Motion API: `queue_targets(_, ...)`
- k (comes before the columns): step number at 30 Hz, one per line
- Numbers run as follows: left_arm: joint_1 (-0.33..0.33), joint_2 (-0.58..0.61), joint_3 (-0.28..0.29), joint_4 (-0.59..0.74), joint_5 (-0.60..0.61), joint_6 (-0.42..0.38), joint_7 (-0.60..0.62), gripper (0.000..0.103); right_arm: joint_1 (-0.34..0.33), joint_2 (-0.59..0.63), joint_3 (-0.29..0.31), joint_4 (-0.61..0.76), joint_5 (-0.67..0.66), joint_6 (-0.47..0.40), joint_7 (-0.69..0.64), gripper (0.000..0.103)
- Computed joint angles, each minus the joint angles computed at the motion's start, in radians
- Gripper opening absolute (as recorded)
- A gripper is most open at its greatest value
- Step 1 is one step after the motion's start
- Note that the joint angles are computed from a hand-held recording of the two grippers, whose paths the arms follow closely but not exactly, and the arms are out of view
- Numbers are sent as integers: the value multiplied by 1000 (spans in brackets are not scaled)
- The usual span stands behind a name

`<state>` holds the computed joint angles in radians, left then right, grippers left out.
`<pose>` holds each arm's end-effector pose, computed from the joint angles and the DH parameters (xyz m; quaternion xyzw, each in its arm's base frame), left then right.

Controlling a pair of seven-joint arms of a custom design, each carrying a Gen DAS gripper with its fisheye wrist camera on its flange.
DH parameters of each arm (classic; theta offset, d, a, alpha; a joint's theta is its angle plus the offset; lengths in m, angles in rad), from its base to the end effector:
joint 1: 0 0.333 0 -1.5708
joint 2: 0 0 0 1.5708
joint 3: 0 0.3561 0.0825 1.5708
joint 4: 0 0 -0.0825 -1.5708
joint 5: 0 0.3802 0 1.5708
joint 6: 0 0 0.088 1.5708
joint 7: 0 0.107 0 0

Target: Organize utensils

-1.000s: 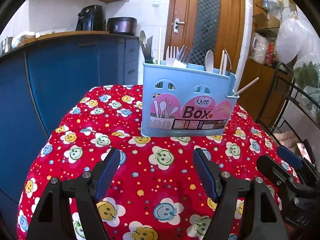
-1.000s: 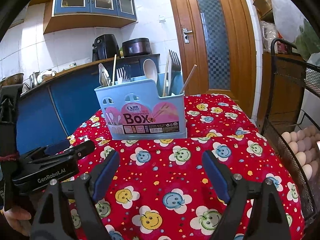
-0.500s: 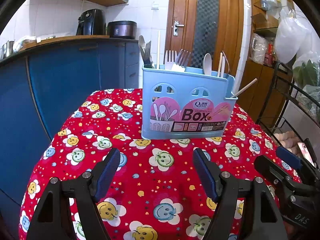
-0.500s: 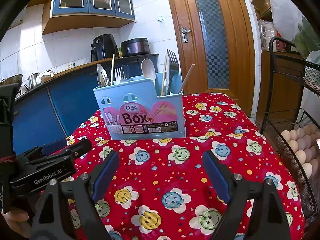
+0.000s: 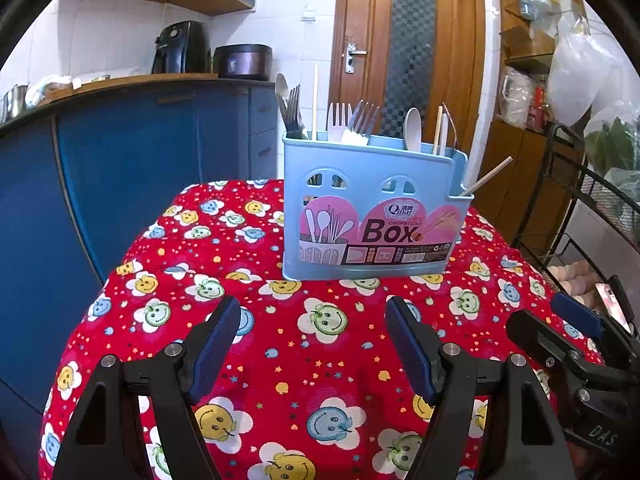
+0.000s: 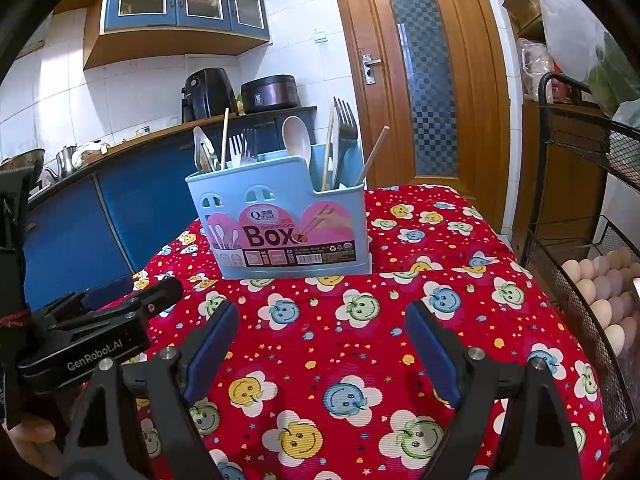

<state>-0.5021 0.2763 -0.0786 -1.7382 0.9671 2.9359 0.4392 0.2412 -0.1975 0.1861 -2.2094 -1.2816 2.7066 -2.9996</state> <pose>0.5446 -0.4128 0.5463 -0.5194 0.7029 -0.4162 0.2508 0.4536 0.2502 0.5593 -0.5301 0.6787 -0.3434 0.3746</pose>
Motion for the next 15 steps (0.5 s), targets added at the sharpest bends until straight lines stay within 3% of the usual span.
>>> queue_targets(15,0,-2,3,-2,1,4,4,76,1,1,0,0,0,-2,0,87)
